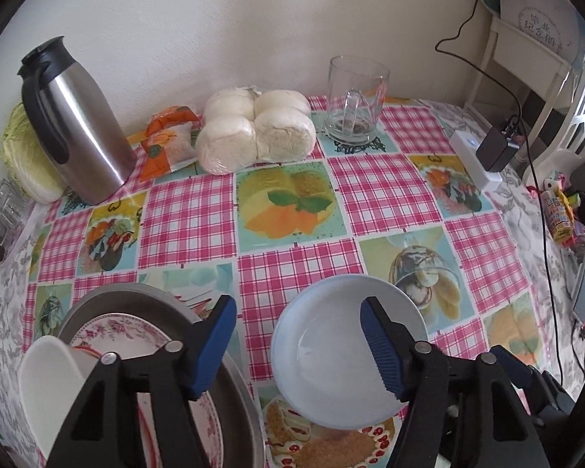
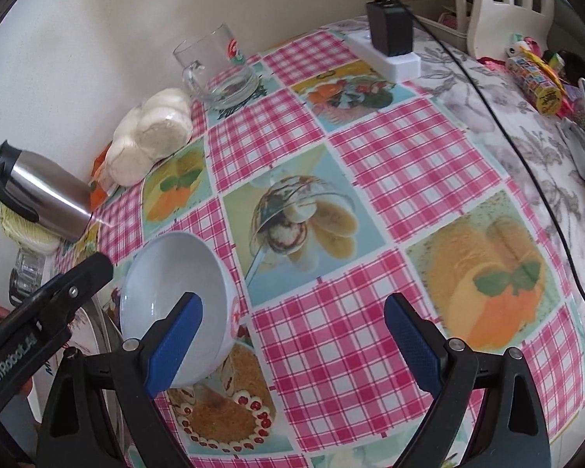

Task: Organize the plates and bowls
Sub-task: 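Move both grippers to the rim of the plain white bowl and close them, then lift the plain white bowl with both grippers and carry it over the basin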

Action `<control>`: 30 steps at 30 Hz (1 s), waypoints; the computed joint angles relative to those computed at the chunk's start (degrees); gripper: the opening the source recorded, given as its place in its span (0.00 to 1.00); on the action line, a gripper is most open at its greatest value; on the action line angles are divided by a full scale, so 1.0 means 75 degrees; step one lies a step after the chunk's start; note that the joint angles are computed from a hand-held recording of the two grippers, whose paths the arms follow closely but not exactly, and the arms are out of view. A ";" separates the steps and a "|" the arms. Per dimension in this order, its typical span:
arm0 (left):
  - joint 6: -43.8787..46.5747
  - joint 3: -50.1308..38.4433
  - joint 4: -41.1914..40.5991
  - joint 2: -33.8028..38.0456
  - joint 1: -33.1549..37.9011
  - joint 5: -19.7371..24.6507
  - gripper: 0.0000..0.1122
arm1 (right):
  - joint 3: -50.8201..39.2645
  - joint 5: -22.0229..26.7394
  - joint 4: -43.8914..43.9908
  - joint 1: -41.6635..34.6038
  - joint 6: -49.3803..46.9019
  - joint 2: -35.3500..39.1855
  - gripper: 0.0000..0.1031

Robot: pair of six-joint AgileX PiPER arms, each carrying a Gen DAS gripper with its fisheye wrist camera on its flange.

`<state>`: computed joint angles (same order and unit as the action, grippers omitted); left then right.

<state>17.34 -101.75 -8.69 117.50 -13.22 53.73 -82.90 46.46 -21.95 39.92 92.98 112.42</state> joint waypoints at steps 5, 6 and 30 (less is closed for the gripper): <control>-0.0052 -0.0107 0.0196 0.0275 -0.0112 0.0063 0.51 | -0.0333 -0.0051 0.0223 0.0013 -0.0292 0.0342 0.92; -0.0053 -0.0147 0.0200 0.0342 -0.0105 0.0110 0.48 | -0.0409 -0.0055 0.0248 0.0021 -0.0352 0.0417 0.92; 0.0406 -0.0080 -0.0336 0.0636 0.0063 0.0211 0.26 | -0.0778 -0.0115 -0.0093 0.0158 -0.0239 0.0749 0.08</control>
